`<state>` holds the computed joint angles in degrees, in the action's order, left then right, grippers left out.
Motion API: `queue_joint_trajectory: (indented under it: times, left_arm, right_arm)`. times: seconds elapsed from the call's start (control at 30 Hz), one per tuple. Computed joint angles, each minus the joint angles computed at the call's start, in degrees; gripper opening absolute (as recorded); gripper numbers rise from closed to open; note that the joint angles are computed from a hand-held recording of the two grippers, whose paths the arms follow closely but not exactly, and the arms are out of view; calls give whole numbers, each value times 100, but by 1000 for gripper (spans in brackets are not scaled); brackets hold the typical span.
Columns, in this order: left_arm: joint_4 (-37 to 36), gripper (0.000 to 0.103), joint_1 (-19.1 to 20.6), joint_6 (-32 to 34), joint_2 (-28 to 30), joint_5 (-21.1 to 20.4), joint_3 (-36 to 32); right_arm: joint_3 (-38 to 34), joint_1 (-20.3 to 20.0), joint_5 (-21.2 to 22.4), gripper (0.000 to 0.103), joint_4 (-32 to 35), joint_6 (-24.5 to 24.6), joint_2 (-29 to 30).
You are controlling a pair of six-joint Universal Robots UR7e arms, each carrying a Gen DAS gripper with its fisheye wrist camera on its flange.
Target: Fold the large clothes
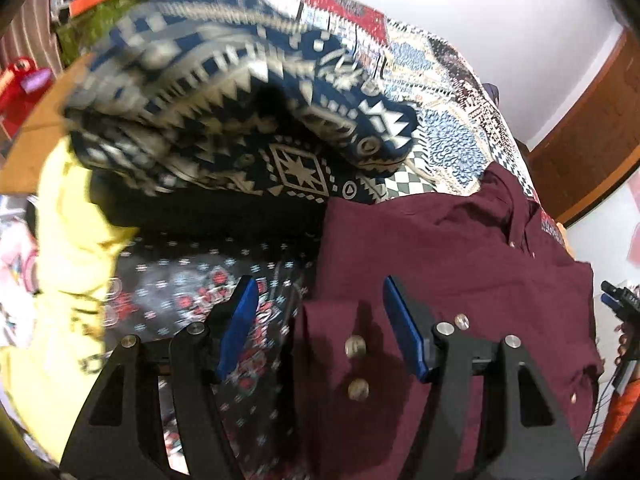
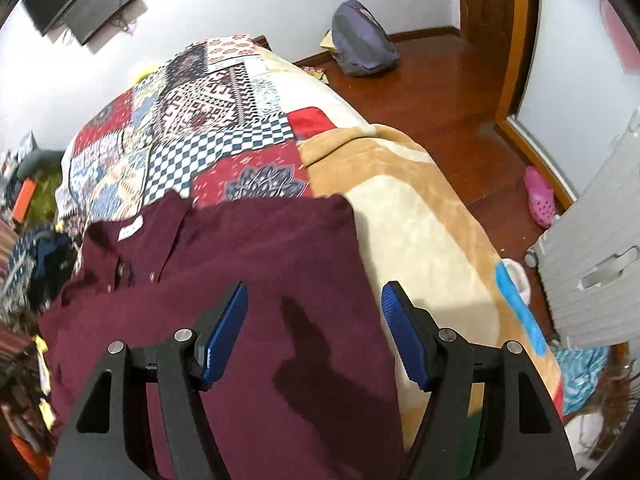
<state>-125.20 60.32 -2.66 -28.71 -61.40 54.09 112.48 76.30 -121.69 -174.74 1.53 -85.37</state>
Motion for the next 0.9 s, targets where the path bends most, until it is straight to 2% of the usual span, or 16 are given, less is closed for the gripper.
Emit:
queue_joint_trajectory:
  times: [0.03, 0.17, 0.23, 0.3, 0.37, 0.4, 0.43, 0.47, 0.5, 0.53, 0.67, 0.8, 0.9]
  left_arm:
    - [90, 64, 33, -44, 88, -64, -128]
    - [389, 64, 198, -163, 464, -391, -642]
    - [425, 64, 260, -160, 576, -553, -795]
    - [438, 64, 310, -165, 643, -717, -888]
    - [308, 54, 338, -65, 645, -895, -850]
    - [250, 41, 348, 14, 626, -1044, -810]
    - [211, 35, 336, 45, 604, -1062, -763]
    - [84, 31, 285, 117, 557, -953, -641]
    - [-20, 17, 206, 229, 501, -786, -505]
    - [-59, 10, 141, 292, 465, -652, -415]
    - [-575, 4, -258, 875, 281, 184, 75]
    - [-1357, 2, -675, 1613, 90, 691, 536]
    - [-1755, 2, -882, 2084, 156, 929, 484]
  right_arm:
    - [-75, -105, 182, 66, 50, 18, 33]
    - [-408, -334, 468, 65, 363, 58, 213]
    - [-534, -431, 600, 57, 523, 68, 314]
    - [-633, -505, 735, 55, 690, 90, 398]
    - [-673, -494, 628, 48, 577, -33, 519]
    - [-666, -473, 571, 42, 516, -83, 543]
    - [-632, -426, 461, 39, 397, -135, 559]
    - [-611, -405, 429, 31, 333, -188, 554]
    - [-547, -354, 361, 24, 190, -275, 542]
    - [-506, -327, 327, 22, 102, -361, 521]
    - [-401, -100, 36, 16, -385, -774, 513]
    - [-391, 206, -298, 14, -870, -1182, 511]
    - [-459, 386, -394, 13, -1137, -1448, 510]
